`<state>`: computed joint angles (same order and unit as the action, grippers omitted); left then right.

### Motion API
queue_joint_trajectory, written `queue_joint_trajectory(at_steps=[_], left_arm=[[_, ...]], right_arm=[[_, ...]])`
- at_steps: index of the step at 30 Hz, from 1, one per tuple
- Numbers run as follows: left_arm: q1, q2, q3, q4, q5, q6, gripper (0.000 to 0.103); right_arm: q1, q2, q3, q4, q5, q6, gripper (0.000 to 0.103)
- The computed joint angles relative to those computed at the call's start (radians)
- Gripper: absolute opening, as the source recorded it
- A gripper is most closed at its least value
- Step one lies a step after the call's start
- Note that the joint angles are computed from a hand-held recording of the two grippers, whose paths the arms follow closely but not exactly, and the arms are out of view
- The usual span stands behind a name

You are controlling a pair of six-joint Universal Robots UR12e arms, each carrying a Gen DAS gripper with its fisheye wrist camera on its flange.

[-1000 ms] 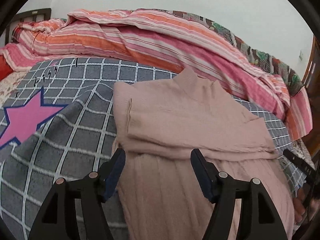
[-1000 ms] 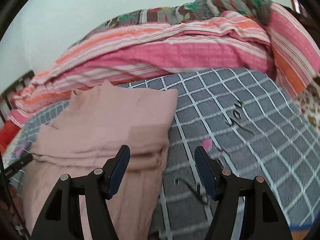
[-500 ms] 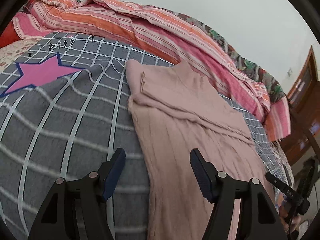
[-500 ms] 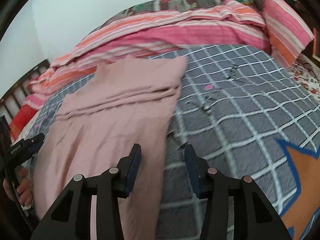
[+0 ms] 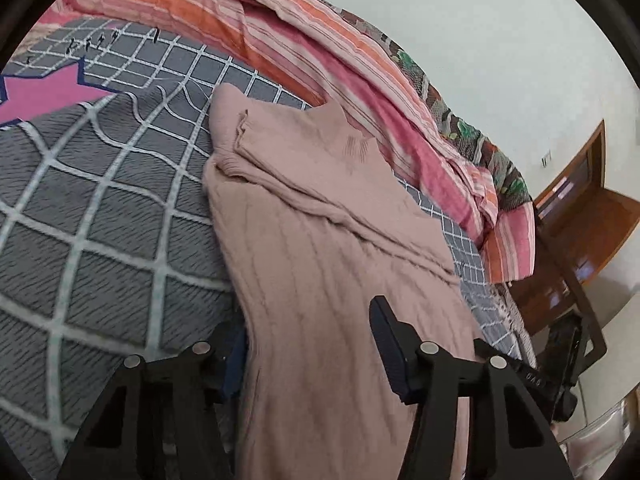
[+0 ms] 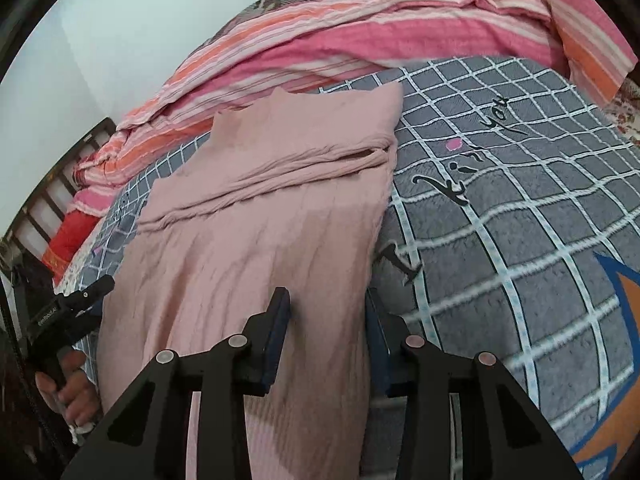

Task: Fold small clothes
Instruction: 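Move both tools toward the sweater hem, then close both grippers on the sweater hem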

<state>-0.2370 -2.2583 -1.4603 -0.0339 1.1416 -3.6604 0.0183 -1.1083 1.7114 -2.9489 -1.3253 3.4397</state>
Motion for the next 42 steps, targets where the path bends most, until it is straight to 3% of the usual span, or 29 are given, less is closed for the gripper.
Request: queue_joint_trajectory(at_steps=[12, 16, 20, 24, 26, 28, 31, 33, 35, 42], left_arm=[[-0.003, 0.056, -0.093, -0.018, -0.103, 0.078, 0.042], [-0.013, 0.091, -0.148, -0.023, -0.091, 0.127, 0.039], [-0.015, 0.117, -0.196, -0.034, -0.085, 0.124, 0.032], [-0.022, 0.133, -0.222, -0.061, -0.066, 0.128, 0.027], [-0.029, 0.137, -0.223, -0.084, -0.038, 0.132, 0.011], [-0.033, 0.139, -0.226, -0.083, -0.009, 0.129, 0.006], [-0.025, 0.155, -0.263, 0.020, 0.040, 0.086, 0.006], [-0.021, 0.167, -0.276, 0.021, 0.064, 0.088, 0.006], [-0.015, 0.171, -0.282, 0.002, 0.042, 0.082, 0.006], [-0.038, 0.172, -0.260, -0.094, 0.082, 0.090, 0.008]], right_arm=[[-0.021, -0.065, 0.104, -0.031, 0.113, -0.025, 0.035], [-0.023, -0.090, 0.154, -0.030, 0.152, -0.046, 0.033], [-0.021, -0.110, 0.194, -0.046, 0.179, -0.058, 0.033], [-0.002, -0.117, 0.207, -0.037, 0.151, -0.062, 0.030], [0.006, -0.117, 0.209, -0.040, 0.133, -0.047, 0.018], [0.012, -0.118, 0.210, -0.045, 0.118, -0.050, 0.005], [0.011, -0.136, 0.247, -0.151, 0.034, -0.022, 0.004], [-0.016, -0.148, 0.273, -0.190, 0.054, 0.046, 0.004], [-0.026, -0.150, 0.277, -0.175, 0.067, 0.064, 0.004], [0.012, -0.139, 0.244, -0.076, 0.029, 0.010, 0.010]])
